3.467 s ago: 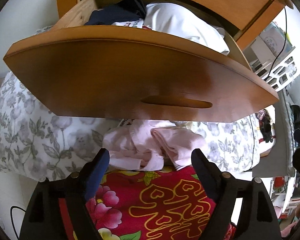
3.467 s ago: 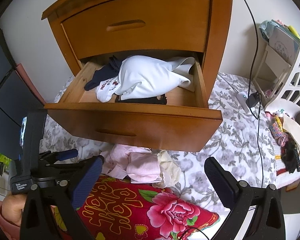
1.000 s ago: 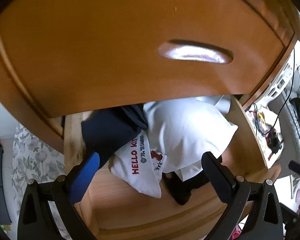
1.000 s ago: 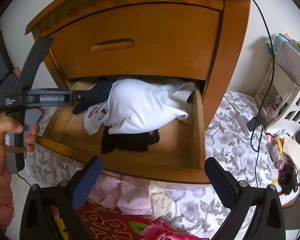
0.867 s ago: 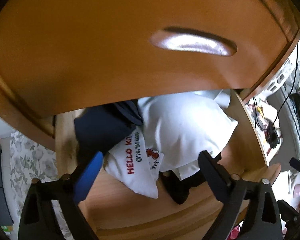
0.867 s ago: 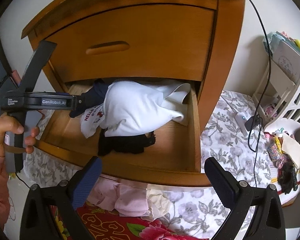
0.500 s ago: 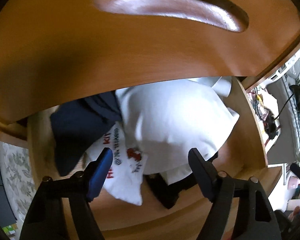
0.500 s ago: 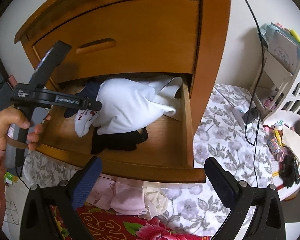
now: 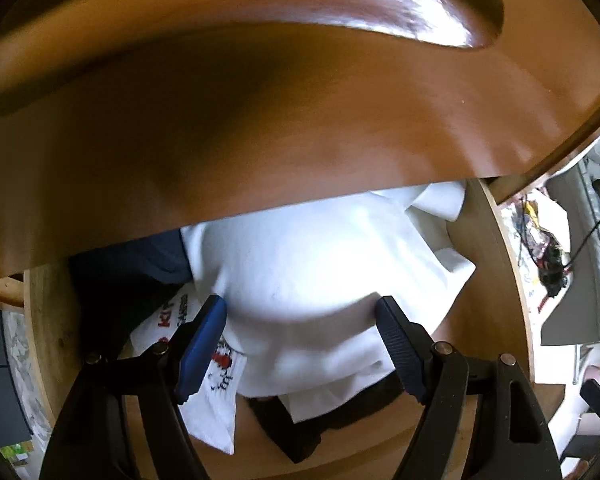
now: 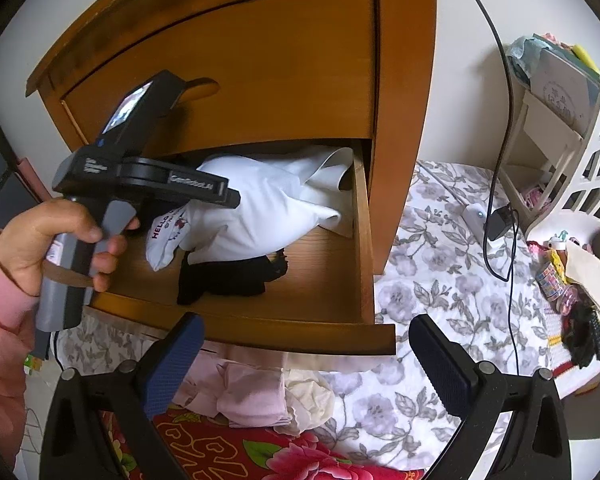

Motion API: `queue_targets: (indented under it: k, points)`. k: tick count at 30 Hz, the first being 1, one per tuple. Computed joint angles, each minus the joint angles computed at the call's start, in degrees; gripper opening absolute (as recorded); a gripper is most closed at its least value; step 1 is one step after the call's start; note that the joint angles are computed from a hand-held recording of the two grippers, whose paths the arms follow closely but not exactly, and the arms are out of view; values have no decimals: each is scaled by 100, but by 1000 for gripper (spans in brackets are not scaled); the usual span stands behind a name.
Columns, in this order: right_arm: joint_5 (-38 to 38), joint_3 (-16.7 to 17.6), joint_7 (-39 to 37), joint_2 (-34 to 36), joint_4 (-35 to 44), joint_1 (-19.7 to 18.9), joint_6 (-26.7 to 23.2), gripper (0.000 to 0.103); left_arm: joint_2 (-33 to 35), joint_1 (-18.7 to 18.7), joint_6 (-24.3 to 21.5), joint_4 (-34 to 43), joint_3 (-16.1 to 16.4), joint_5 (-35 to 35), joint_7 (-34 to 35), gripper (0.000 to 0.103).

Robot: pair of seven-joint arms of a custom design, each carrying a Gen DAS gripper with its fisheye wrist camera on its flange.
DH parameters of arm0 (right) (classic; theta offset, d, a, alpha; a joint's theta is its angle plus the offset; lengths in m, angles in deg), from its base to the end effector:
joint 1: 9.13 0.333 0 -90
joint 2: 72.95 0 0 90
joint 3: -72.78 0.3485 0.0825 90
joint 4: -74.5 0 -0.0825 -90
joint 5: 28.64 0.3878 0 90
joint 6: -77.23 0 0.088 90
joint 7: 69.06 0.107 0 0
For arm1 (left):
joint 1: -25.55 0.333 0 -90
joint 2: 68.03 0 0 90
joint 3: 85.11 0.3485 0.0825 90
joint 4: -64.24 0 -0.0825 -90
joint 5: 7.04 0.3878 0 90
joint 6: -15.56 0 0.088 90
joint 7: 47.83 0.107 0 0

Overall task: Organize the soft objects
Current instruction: 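Close the left tool on the white cloth, then pull the white cloth up out of the drawer with the left tool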

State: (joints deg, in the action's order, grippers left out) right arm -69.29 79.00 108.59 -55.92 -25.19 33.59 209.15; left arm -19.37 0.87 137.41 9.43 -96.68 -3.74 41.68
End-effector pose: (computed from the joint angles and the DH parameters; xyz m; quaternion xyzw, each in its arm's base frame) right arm 0.4621 0.4984 0.4663 -0.5769 0.7594 -0.2000 0.2246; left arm 0.7088 -0.4299 0.4244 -0.4797 0.8604 -0.1678 0.0368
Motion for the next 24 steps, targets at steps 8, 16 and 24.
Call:
queue_targets:
  k: [8, 16, 24]
  points:
    - [-26, 6, 88, -56, -87, -11, 70, 103, 392, -235, -225, 636, 110, 198, -104, 66]
    - [-19, 19, 131, -97, -142, -19, 92, 103, 535, -236, -321, 909, 109, 145, -107, 36]
    - [-75, 62, 241, -173, -175, 1, -26, 103, -308, 162, 603, -469, -161, -269, -43, 22]
